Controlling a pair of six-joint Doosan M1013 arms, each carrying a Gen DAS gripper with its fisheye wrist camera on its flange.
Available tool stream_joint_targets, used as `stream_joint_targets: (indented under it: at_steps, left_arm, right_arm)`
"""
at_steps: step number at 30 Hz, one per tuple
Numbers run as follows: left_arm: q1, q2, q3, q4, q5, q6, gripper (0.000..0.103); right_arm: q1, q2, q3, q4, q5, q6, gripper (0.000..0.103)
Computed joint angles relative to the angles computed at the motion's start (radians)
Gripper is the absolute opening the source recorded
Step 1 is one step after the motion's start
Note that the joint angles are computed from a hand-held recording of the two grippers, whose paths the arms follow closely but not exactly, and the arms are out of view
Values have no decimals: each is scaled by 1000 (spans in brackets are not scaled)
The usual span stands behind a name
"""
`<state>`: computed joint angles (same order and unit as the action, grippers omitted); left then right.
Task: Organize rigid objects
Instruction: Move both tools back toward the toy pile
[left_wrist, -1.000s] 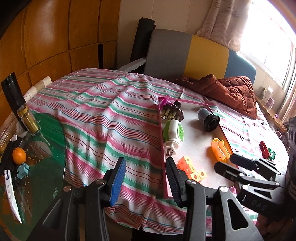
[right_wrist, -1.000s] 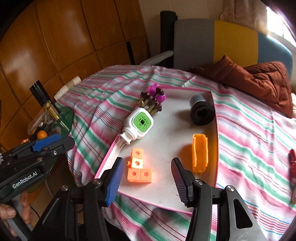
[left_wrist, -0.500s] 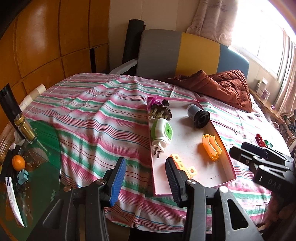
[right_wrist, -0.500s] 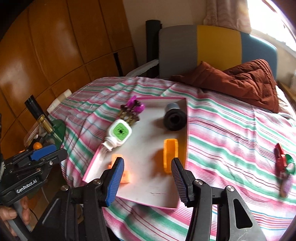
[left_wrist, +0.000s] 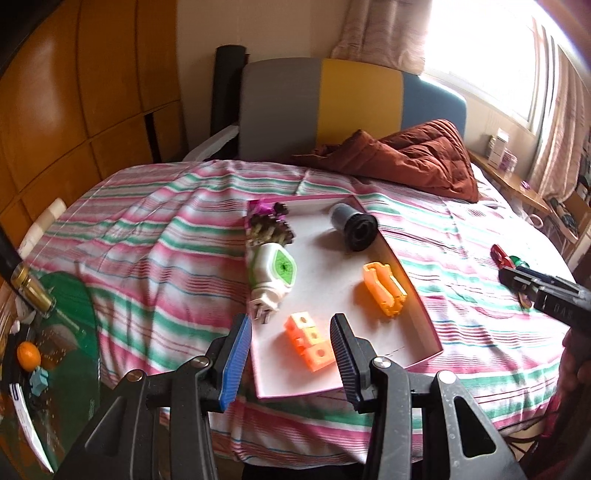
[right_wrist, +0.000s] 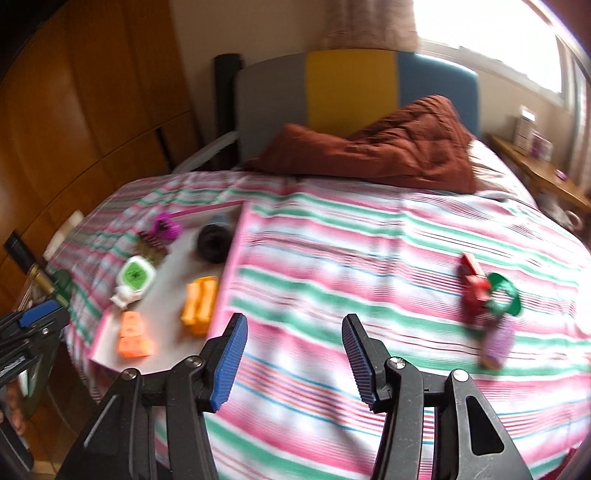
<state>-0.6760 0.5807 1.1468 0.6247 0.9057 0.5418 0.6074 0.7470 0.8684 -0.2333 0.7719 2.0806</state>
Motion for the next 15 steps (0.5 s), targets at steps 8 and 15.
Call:
stream_joint_targets:
  at_steps: [8, 15]
  left_arm:
    - [-12, 48, -83, -45, 1, 116, 44]
    - [-25, 97, -169, -85, 22, 224, 44]
  right_arm:
    - [-52, -69, 112, -162, 7, 204, 60]
    - [-101, -109, 197, -267, 31, 358, 60]
